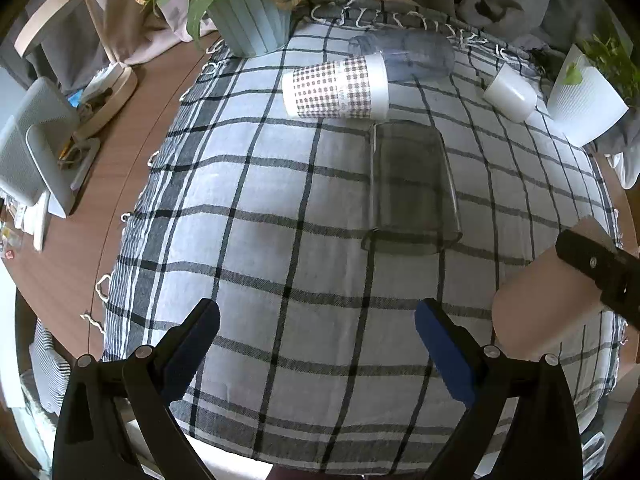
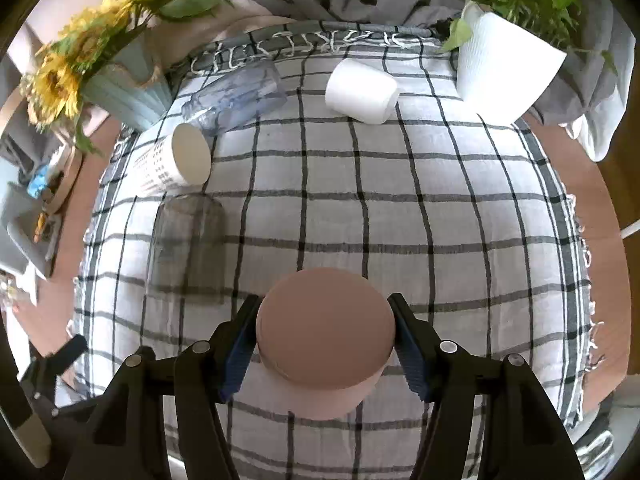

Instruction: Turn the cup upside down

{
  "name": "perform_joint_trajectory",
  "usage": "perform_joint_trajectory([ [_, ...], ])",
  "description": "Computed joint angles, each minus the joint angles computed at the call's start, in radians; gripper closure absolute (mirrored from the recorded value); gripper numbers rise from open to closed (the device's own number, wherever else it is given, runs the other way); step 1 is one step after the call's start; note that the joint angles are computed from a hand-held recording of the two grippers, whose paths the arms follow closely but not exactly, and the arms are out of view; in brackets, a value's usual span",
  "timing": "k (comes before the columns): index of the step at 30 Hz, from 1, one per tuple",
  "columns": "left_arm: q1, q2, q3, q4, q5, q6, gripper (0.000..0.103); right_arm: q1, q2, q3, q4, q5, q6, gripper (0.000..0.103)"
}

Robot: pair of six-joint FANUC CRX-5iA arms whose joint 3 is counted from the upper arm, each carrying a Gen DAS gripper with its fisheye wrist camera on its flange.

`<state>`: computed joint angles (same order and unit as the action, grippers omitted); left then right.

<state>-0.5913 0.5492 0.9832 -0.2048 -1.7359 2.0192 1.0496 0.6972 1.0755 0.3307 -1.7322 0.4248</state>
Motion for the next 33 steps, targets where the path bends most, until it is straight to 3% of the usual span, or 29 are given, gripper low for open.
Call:
perform_joint_trajectory([
  [16, -0.009, -0.031, -0.028, -0.011, 0.013, -0.022, 0.003, 0.058, 0.008, -0.007, 0.022, -0.055, -0.026, 0.04],
  [22, -0.007, -0.034, -0.023, -0.011, 0.014, -0.031, 0.003, 0.055, -0.019, -0.048, 0.011, -0.019, -0.067, 0.039],
  [24, -0.009, -0.034, -0.016, -0.02, 0.013, -0.037, 0.003, 0.053, -0.032, -0.067, 0.004, -0.006, -0.09, 0.02],
  [25, -0.011, -0.033, -0.011, -0.027, 0.012, -0.042, 0.003, 0.058, -0.034, -0.071, 0.018, -0.007, -0.104, 0.017],
  [33, -0.01, -0.055, 0.008, -0.018, 0.032, -0.087, 0.003, 0.117, -0.049, -0.074, 0.16, -0.033, -0.185, 0.016],
])
